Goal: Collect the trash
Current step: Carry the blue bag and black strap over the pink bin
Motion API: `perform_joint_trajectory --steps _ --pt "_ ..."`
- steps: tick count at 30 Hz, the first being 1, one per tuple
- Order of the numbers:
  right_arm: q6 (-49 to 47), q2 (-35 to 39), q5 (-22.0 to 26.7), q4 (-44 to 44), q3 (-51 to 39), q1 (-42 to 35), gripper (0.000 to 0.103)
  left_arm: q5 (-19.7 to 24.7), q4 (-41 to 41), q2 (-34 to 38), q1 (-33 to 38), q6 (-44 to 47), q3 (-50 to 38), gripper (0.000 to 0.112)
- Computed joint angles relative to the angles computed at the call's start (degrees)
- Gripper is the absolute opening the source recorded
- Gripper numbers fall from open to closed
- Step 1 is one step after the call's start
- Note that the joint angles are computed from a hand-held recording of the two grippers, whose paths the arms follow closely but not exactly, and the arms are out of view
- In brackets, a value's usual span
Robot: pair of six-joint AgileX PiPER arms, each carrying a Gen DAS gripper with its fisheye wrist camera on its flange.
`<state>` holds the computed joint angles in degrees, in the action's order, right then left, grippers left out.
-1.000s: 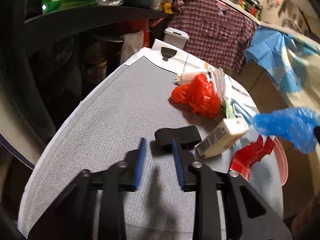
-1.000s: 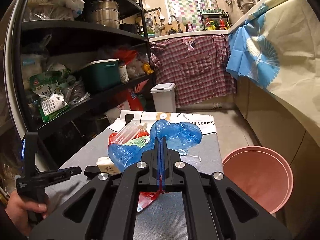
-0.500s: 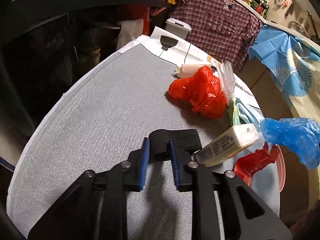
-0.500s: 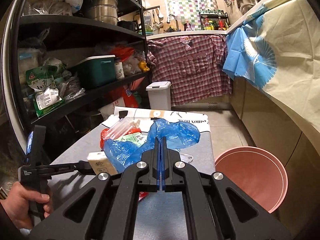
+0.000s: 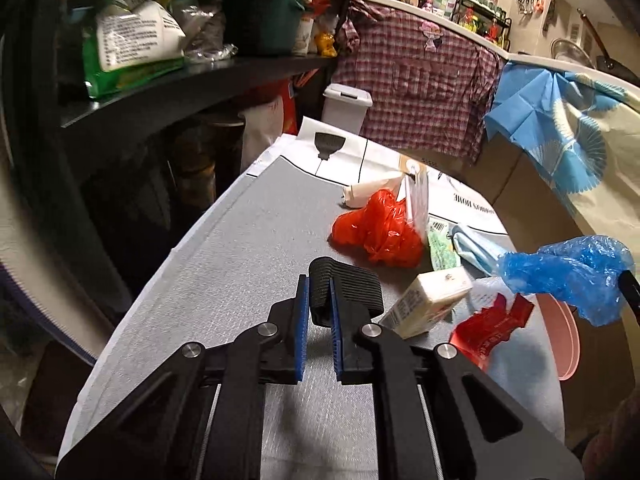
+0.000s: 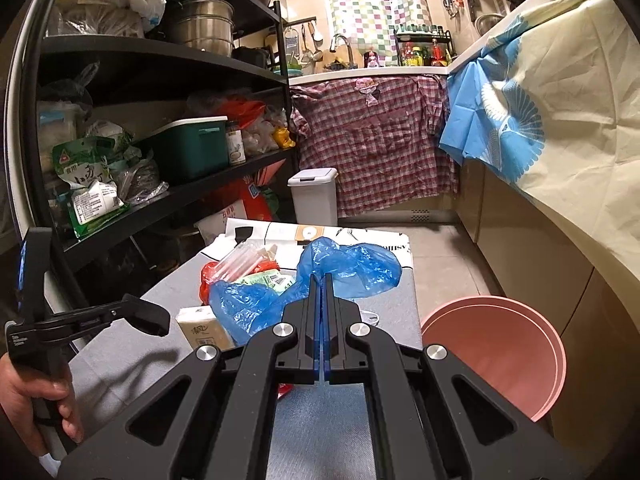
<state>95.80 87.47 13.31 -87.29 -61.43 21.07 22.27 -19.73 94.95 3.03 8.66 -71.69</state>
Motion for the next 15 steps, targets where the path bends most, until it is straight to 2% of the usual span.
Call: perform_joint_trajectory --steps 7,10,15 --pt "-5.5 -3.4 2.1 5.0 0.9 0.8 0.001 -0.5 -3.8 -5.0 -0.3 4.0 3.4 0.01" --pt "-13.6 -4.5 2.2 13.0 0.5 0.3 0.001 0.0 -6.1 -6.8 -0.6 6.2 4.4 0.01" --pt "-21.0 -6.6 3.8 19.7 0.2 0.0 0.001 0.1 -7.3 -9.1 -2.5 7.7 6.0 0.01"
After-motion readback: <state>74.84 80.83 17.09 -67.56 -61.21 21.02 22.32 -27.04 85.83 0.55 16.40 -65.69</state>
